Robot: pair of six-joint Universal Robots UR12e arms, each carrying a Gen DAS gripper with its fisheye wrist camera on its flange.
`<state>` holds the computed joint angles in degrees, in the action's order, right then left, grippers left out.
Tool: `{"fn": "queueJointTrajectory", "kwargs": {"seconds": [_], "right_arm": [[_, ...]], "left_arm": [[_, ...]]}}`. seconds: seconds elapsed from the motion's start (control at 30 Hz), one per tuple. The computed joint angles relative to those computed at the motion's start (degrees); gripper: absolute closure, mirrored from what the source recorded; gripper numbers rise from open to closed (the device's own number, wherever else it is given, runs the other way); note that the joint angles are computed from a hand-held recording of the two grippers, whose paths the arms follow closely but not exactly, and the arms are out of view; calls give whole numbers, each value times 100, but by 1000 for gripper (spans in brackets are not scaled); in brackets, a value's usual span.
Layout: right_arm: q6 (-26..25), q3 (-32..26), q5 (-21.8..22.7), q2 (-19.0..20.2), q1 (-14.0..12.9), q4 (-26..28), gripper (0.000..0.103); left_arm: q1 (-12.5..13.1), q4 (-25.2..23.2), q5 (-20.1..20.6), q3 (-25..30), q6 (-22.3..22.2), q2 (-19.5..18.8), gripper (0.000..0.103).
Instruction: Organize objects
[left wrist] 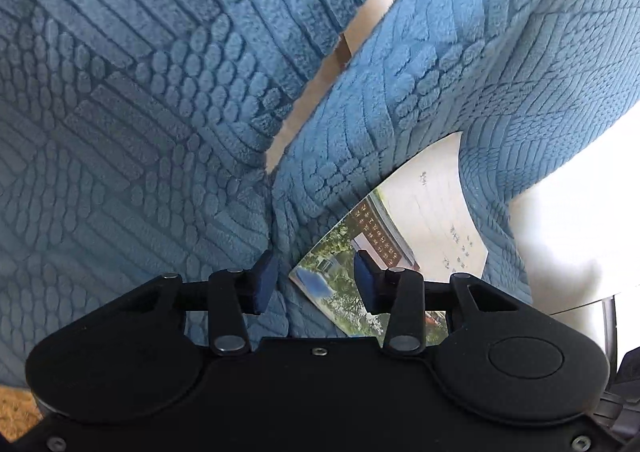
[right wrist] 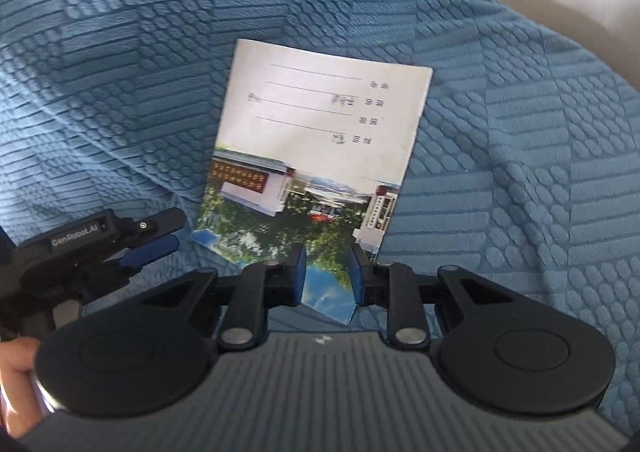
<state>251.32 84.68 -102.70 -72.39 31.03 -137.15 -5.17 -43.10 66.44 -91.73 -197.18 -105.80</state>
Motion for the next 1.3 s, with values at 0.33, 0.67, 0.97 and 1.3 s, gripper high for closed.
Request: {"fn": "queueJointTrajectory", "kwargs": {"seconds": [0.33, 0.67, 0.97, 1.3], "right_arm": [[652, 199, -489, -134, -196, -41, 48], [638, 234, -518, -66, -450, -112, 50], [752, 329, -280, -27, -531, -632, 45], [593, 598, -265, 26, -526, -2387, 45]], "left_arm": [[-96, -111, 100, 33, 223, -24, 65], [-148, -126, 268, 60, 223, -99, 72], [-165, -305, 379, 119, 233, -134, 71], [-109, -242, 270, 69, 15, -127, 69]]}}
